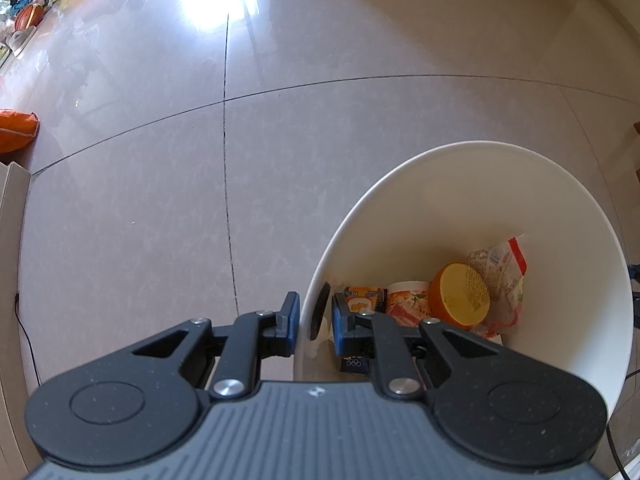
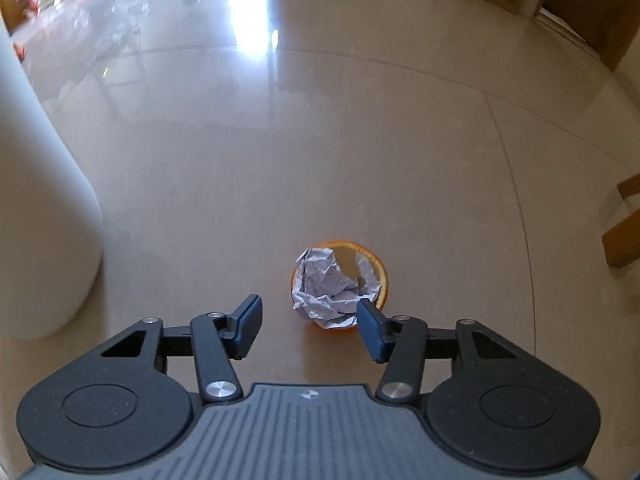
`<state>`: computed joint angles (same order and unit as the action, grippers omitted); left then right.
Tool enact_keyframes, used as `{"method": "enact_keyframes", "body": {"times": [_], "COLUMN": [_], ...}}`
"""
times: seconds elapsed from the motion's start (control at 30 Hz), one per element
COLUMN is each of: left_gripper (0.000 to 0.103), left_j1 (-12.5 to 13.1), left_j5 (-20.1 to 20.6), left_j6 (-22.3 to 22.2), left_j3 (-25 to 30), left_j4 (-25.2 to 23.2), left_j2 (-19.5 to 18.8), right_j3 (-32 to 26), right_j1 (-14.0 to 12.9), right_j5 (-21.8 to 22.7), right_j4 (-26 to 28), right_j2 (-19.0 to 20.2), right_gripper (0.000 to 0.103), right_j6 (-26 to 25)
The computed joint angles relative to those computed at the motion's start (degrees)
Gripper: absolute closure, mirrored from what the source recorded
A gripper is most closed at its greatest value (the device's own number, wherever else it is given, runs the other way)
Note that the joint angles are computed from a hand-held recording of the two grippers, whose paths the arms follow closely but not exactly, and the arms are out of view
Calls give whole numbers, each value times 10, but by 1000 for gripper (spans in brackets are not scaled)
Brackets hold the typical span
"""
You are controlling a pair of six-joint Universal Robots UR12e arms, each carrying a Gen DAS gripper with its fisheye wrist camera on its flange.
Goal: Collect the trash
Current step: 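Lower the open right gripper to the crumpled white tissue, then close the right gripper on the tissue and lift it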
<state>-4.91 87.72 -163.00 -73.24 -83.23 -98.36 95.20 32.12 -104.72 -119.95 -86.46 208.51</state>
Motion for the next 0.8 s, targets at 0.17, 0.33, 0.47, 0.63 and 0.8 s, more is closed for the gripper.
{"method": "enact_keyframes", "body": {"times": [0.17, 0.33, 0.47, 0.63, 0.8], "left_gripper": [88, 88, 88, 88, 88], "left_j1": [0, 0, -1, 0, 0], "left_j5": [0, 3, 5, 3, 3], "left_j6": [-1, -1, -2, -3, -3], "left_j3": [-3, -6, -6, -7, -7], "left_j4": [3, 5, 7, 8, 7], "left_j2": [2, 3, 3, 4, 4], "right_j3": [0, 1, -1, -8, -8], "right_j1": [0, 4, 4, -3, -10], "right_j5": [-8, -15, -12, -5, 7], "right_j4": [8, 14, 18, 29, 24], "right_j2": [13, 23, 27, 27, 21], "right_gripper": [53, 57, 68, 77, 85], "right_j6": [-16, -28, -32, -26, -7]}}
